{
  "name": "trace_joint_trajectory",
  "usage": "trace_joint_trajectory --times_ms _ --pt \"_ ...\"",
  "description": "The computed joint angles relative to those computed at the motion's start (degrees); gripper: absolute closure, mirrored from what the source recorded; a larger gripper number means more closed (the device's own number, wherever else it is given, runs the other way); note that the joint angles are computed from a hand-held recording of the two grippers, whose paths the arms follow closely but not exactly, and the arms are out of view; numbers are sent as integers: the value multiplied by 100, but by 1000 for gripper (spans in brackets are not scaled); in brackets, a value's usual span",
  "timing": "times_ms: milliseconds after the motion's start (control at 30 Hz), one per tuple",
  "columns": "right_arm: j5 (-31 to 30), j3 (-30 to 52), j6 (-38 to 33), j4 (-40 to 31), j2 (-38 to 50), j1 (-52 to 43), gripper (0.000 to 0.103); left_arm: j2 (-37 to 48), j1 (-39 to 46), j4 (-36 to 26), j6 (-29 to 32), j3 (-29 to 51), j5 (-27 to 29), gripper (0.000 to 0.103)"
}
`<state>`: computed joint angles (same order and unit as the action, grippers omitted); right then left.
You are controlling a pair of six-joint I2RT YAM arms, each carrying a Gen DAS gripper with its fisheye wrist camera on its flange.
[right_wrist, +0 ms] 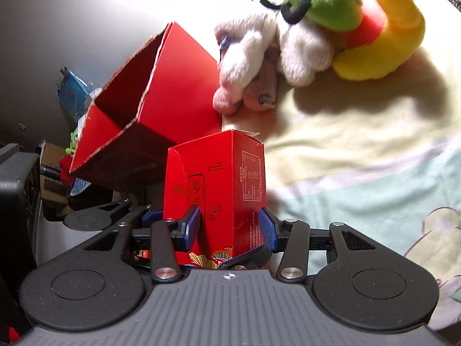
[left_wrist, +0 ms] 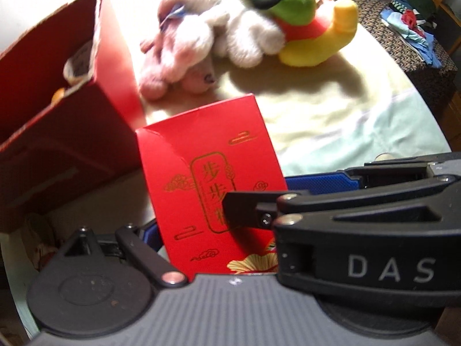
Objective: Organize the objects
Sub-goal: 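Lift the gift box and carry it over the red box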
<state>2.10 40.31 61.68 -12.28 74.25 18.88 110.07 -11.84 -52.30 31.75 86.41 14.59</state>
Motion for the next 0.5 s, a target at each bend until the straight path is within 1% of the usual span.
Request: trace_joint_trajectory --times_ms 67,133,333,500 --pt "76 -4 -8 -47 -125 -13 55 -59 -43 -3 -13 22 24 13" --pt "171 -33 -54 -111 -287 -27 55 -80 -334 134 -286 28 -25 13" --pt "566 3 -415 -402 -811 -46 54 -362 -500 150 -492 159 40 14" --pt "787 203 -686 -495 -1047 -122 55 -491 -570 378 -662 326 83 14"
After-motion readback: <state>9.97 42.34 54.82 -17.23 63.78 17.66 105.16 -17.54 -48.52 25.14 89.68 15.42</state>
